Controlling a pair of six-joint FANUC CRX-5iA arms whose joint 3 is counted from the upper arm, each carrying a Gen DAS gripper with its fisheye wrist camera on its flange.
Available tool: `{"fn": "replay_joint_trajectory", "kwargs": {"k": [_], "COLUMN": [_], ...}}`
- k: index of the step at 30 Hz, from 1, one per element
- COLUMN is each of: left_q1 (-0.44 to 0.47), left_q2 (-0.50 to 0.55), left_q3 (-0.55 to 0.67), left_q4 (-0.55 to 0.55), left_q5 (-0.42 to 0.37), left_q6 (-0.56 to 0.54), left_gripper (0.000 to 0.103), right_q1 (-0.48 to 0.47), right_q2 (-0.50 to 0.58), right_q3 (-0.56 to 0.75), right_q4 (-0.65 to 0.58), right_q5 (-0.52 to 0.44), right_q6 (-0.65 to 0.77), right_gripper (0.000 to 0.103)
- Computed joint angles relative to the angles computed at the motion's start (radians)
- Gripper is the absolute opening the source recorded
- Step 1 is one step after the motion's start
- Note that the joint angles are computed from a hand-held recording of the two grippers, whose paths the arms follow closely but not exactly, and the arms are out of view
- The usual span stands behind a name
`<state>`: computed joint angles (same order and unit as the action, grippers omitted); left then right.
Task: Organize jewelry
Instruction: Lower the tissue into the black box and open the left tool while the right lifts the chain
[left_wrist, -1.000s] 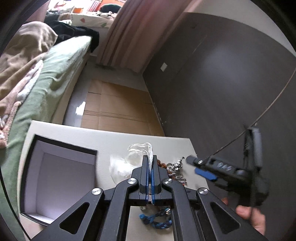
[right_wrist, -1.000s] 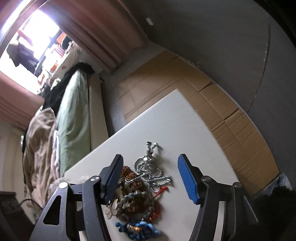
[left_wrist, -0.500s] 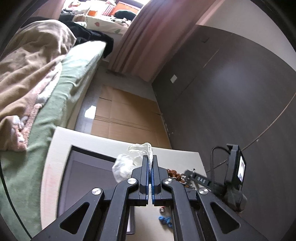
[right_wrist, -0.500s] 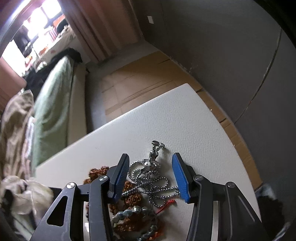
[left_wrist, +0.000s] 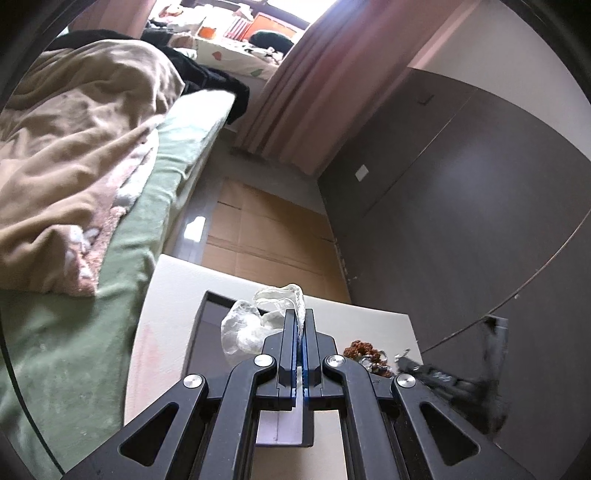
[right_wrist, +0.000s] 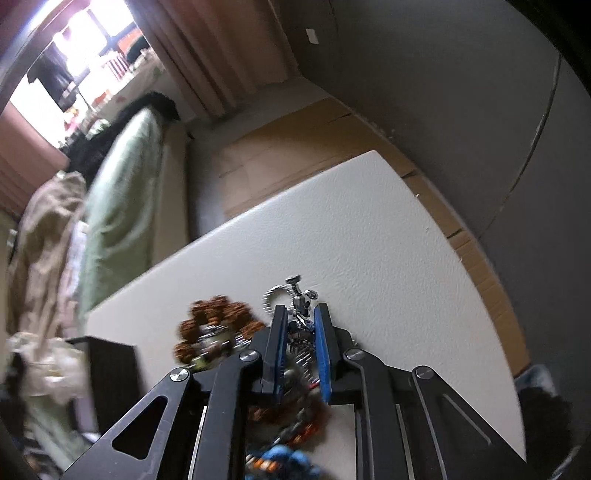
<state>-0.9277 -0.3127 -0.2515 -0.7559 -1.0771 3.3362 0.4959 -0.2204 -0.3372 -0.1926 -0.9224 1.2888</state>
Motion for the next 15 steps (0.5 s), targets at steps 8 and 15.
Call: {"fn": "replay_joint_trajectory", "kwargs": {"k": [8, 15], "left_q1": [-0.059, -0.016], "left_q2": [-0.008, -0.038], "left_q3": [0.020, -0.015], "left_q4": [-0.048, -0.020], "left_q5": [-0.080, -0.032], "left_q6": [-0.001, -0.020], "left_gripper": [0.001, 0.001], "right_q1": [-0.061, -0.080], "right_q2": [-0.138, -0.237], "right_q3": [0.028, 0.070], "right_q4": [-0.161, -0.283], "right_q5": [-0.006, -0.031], "right_q6": [0.140, 0.248], "right_gripper": [0.016, 0.016]}}
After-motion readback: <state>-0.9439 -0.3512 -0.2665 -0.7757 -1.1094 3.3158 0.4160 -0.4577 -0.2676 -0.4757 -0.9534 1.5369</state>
